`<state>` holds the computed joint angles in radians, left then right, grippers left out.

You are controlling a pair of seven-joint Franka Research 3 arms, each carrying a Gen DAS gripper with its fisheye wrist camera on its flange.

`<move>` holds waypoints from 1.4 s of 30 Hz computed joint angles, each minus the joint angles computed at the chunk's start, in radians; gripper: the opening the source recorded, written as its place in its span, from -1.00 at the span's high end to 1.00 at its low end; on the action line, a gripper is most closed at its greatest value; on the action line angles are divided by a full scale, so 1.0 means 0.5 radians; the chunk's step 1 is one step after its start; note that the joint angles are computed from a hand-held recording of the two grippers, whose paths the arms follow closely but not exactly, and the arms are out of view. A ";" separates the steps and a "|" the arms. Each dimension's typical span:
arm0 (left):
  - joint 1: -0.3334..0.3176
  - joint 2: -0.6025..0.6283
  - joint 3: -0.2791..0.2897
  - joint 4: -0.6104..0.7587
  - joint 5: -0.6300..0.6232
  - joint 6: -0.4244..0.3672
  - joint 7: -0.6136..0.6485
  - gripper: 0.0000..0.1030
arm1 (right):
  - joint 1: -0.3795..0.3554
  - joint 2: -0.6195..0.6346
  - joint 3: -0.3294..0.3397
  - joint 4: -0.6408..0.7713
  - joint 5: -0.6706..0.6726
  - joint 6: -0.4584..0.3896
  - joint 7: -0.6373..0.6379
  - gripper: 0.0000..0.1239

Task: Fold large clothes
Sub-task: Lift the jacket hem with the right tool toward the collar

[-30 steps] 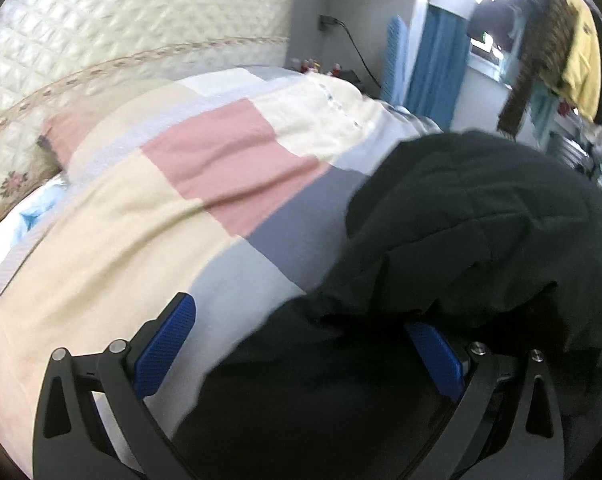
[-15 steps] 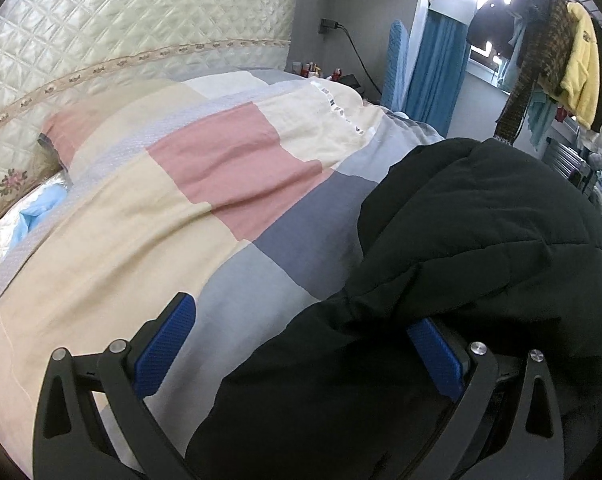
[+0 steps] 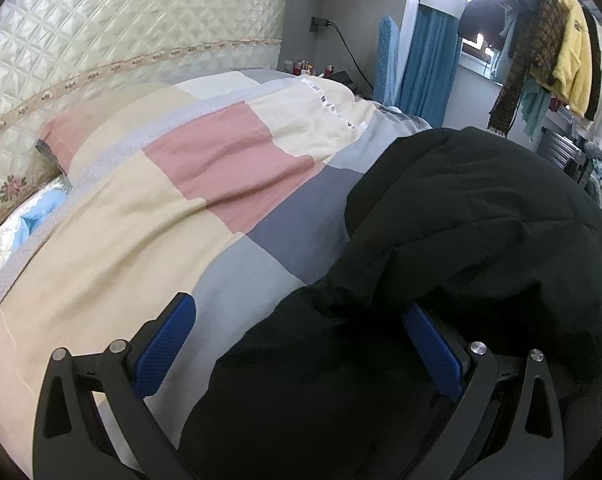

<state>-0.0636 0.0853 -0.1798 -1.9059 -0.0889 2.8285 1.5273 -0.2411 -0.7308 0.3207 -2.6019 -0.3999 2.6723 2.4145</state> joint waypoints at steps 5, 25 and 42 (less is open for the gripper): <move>-0.016 -0.022 -0.006 -0.024 0.010 -0.010 0.015 -0.99 | 0.090 0.045 -0.123 -0.024 0.033 -0.142 -0.176 -0.23; -0.046 -0.041 -0.009 -0.054 -0.011 -0.028 0.038 -0.99 | -0.294 0.108 0.131 -0.040 -0.354 0.191 0.278 0.80; -0.107 -0.280 0.018 -0.174 -0.521 -0.137 0.475 -0.99 | 0.002 -0.038 -0.062 -0.106 -0.168 -0.013 0.265 0.79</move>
